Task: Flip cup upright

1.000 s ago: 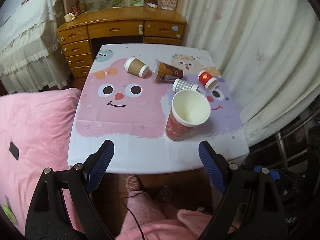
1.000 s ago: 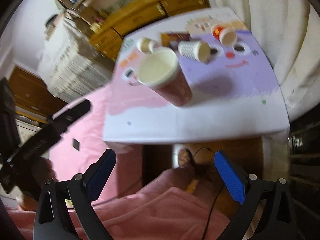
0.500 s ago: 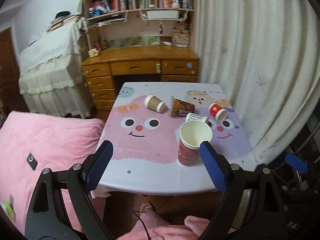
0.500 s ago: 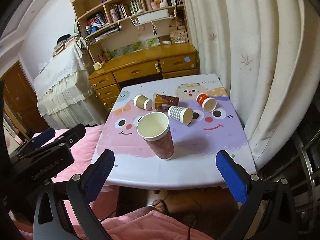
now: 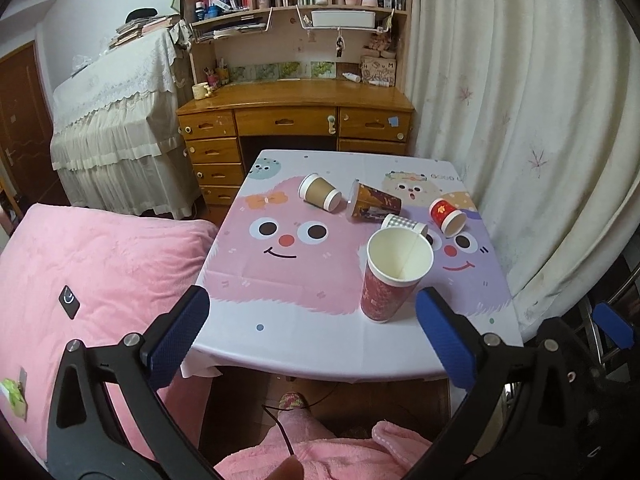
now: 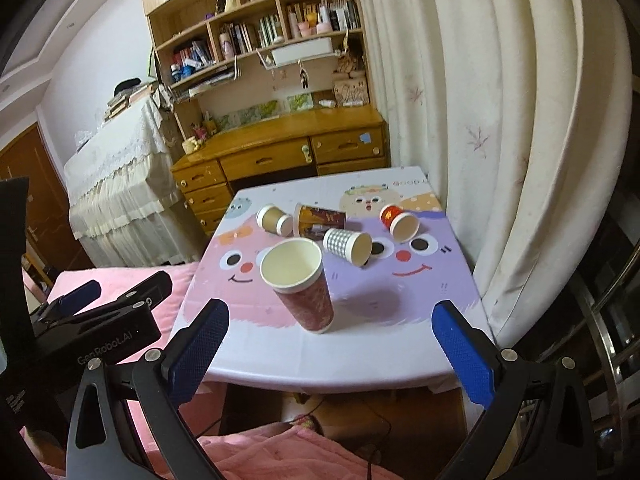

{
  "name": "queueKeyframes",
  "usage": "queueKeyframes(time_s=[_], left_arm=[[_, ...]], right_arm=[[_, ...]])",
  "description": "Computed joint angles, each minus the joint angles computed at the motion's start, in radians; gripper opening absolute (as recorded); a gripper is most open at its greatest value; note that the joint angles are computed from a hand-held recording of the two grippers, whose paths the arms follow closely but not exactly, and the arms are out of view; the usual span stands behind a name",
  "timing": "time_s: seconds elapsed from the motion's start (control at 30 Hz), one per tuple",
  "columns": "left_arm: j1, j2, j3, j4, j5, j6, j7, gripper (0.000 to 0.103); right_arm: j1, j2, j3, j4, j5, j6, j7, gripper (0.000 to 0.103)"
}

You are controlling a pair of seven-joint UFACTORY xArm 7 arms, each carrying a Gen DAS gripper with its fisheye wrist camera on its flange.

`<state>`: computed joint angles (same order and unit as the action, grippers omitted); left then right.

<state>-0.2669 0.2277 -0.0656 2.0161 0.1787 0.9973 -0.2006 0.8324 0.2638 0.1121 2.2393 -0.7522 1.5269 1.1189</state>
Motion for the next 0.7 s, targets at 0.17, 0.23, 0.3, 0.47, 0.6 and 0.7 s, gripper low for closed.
queueKeyframes(time_s=[0.17,0.23,0.3,0.47,0.6,0.7], left_arm=[[-0.004,0.001,-0.002,-0.002,0.005,0.006,0.011,0.102],[-0.007,0.005,-0.003,0.004,0.008,0.012,0.016,0.102],[-0.008,0.009,-0.003,0.011,0.005,0.016,0.019,0.102],[-0.012,0.011,-0.003,0.016,0.003,0.023,0.025,0.102],[-0.013,0.013,-0.003,0.016,0.001,0.025,0.028,0.102],[-0.009,0.007,-0.005,0.007,-0.011,0.022,0.039,0.102]], right_arm=[[0.000,0.003,-0.004,-0.013,-0.016,-0.020,-0.016,0.103],[-0.004,-0.012,-0.005,-0.042,-0.027,-0.041,-0.002,0.103],[-0.006,-0.023,0.000,-0.062,-0.045,-0.052,0.012,0.103],[-0.014,-0.021,0.012,-0.056,-0.044,-0.051,0.010,0.103],[-0.022,-0.016,0.013,-0.049,-0.028,-0.054,0.003,0.103],[-0.026,-0.007,0.009,-0.039,-0.017,-0.061,-0.004,0.103]])
